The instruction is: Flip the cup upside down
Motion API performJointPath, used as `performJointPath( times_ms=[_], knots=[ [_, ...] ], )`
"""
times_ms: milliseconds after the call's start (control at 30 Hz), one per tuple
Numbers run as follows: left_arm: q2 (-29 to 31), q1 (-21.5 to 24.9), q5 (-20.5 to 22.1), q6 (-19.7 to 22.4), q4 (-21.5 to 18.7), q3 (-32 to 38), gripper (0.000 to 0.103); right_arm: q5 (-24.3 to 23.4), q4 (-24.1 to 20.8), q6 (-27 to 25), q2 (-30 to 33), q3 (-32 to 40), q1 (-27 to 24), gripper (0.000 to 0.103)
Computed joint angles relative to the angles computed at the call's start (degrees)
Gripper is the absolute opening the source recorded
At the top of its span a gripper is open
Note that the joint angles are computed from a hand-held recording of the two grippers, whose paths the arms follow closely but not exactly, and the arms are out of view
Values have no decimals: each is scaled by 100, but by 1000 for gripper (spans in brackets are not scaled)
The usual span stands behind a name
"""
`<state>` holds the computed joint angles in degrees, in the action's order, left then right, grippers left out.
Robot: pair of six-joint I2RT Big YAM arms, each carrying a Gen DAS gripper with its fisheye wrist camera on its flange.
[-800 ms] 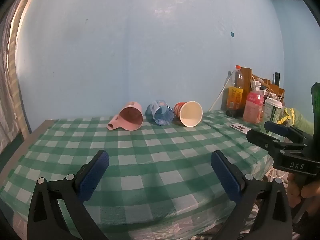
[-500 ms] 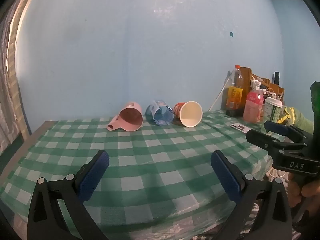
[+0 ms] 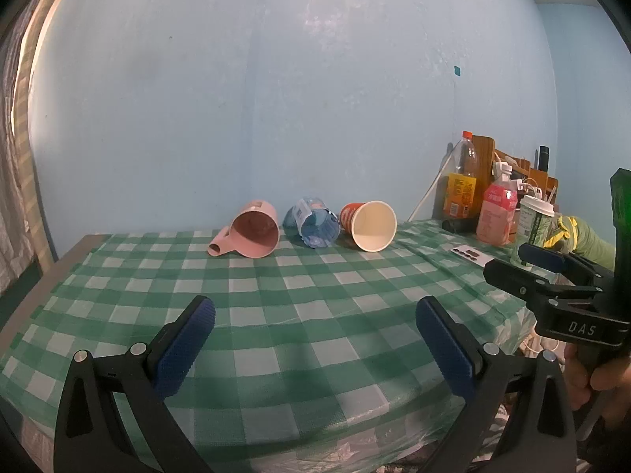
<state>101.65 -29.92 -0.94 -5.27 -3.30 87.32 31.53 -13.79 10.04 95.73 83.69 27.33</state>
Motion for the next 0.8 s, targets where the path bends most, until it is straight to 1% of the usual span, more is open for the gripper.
performJointPath(
  times_ms=[133,367,500,700,800],
  knots=[
    [-6,0,6,-1,20,-24,103,4,-18,-5,5,4,4,88],
    [22,12,11,-21,-130,53,103,2,-88,20,27,40,11,88],
    [47,19,58,-51,-237,118,103,7,-51,29,23,24,8,88],
    [54,10,46,-22,-197,123,103,-26,-110,44,47,54,-3,88],
    [60,14,73,-18,-263,157,103,-22,-139,68,50,61,-6,88]
  ],
)
